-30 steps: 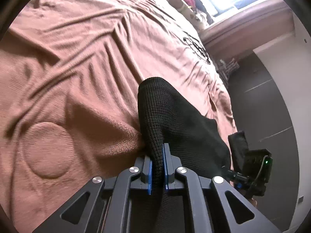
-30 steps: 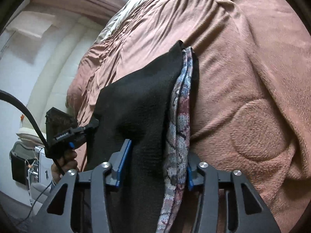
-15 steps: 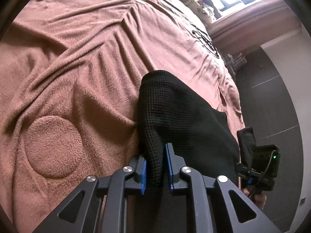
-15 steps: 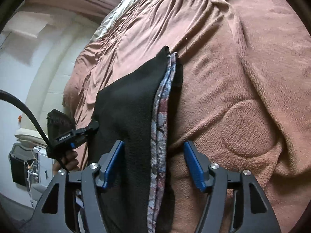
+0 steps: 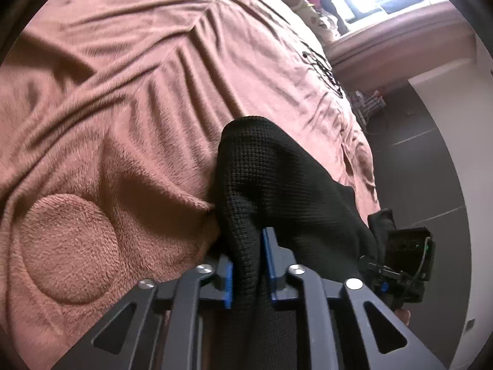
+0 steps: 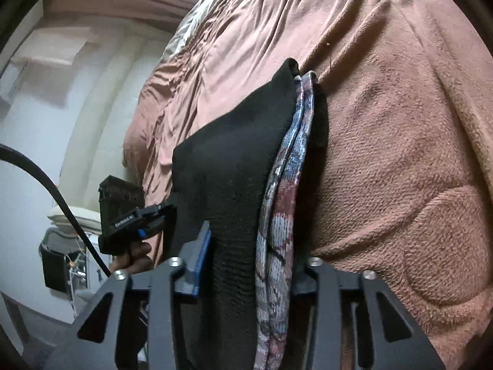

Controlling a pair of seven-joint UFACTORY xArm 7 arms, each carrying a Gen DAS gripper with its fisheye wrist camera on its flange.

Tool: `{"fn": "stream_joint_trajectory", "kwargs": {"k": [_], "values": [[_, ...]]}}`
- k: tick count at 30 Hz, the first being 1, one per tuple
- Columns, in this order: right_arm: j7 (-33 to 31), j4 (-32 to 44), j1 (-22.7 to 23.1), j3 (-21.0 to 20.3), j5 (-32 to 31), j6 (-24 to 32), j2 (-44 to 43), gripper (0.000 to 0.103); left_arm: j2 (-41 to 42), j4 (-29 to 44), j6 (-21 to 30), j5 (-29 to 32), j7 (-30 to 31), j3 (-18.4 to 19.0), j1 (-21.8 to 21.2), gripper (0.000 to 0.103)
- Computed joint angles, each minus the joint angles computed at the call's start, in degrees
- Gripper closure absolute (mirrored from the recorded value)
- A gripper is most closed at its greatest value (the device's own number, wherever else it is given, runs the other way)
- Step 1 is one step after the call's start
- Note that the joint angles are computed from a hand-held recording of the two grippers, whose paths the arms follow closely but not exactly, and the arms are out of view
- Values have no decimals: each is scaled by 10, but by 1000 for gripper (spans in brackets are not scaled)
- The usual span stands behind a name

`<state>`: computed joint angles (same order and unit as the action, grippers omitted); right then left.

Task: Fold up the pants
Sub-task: 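Grasp the folded pants end with the left gripper while the right gripper holds the edge, then lift the folded black pants with both grippers and carry them toward the headboard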

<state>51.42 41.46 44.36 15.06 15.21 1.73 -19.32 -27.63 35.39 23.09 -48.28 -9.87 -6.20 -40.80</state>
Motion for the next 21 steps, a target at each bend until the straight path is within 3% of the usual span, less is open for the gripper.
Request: {"fn": "stream_joint_trajectory", "kwargs": {"k": [3, 9, 14, 21], "values": [[69, 17, -115, 107, -84, 33, -21, 75, -20, -2, -1, 9, -10, -4, 2, 92], [188, 72, -233, 231, -222, 94, -50, 76, -61, 0, -4, 68, -57, -23, 11, 93], [258, 100, -263, 279, -290, 137, -81, 77, -104, -1, -10, 112, -104, -33, 9, 93], [305, 131, -265, 320, -328, 208, -146, 77, -164, 14, 10, 182, -181, -55, 18, 93]]}}
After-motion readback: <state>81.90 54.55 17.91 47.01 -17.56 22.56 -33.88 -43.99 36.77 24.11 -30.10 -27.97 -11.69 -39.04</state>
